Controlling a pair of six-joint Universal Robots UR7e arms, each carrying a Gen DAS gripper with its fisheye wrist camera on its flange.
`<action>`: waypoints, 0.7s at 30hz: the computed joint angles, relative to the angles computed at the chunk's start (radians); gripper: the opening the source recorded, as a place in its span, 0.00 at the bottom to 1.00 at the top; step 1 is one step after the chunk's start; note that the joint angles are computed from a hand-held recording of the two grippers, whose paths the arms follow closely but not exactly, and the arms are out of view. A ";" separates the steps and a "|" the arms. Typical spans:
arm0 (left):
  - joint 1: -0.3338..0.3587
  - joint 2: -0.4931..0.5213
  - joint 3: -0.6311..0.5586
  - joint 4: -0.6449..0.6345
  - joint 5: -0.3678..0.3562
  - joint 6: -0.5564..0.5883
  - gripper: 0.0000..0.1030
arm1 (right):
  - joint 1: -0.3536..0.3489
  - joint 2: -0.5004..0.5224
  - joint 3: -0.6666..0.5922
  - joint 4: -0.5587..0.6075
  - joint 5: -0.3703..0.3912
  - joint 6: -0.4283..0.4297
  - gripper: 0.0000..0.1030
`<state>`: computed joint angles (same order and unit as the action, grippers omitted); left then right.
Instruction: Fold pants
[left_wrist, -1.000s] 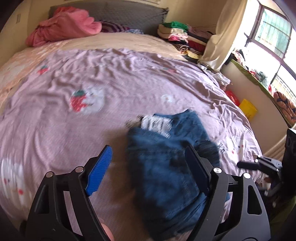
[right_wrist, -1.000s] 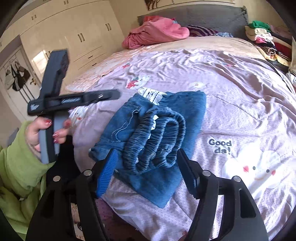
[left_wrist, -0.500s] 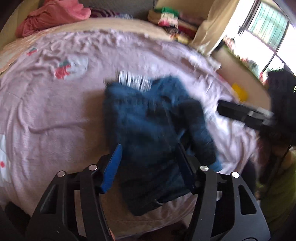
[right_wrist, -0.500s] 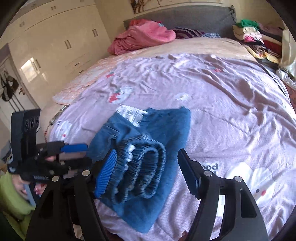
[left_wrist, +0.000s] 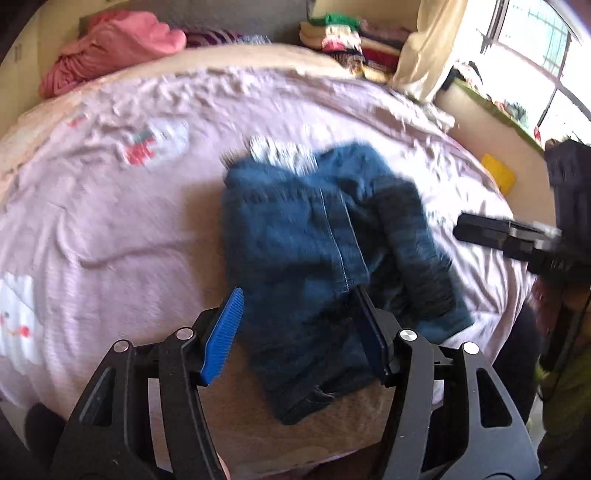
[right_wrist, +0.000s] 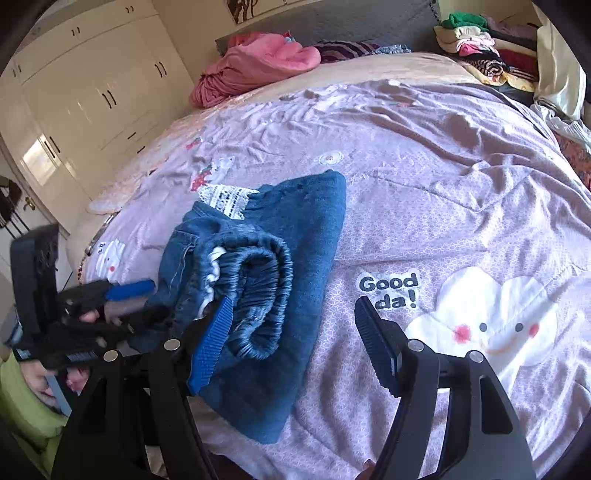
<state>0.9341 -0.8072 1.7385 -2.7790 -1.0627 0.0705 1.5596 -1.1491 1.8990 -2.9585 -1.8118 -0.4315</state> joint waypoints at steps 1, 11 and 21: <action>0.002 -0.009 -0.003 0.001 -0.001 -0.006 0.54 | 0.001 -0.005 0.005 -0.003 0.003 -0.002 0.66; 0.039 -0.019 -0.048 0.042 0.004 -0.104 0.77 | 0.004 -0.011 0.027 -0.023 -0.008 0.014 0.74; 0.038 0.033 -0.088 0.079 -0.027 -0.117 0.87 | 0.001 0.013 0.010 -0.016 -0.032 0.033 0.74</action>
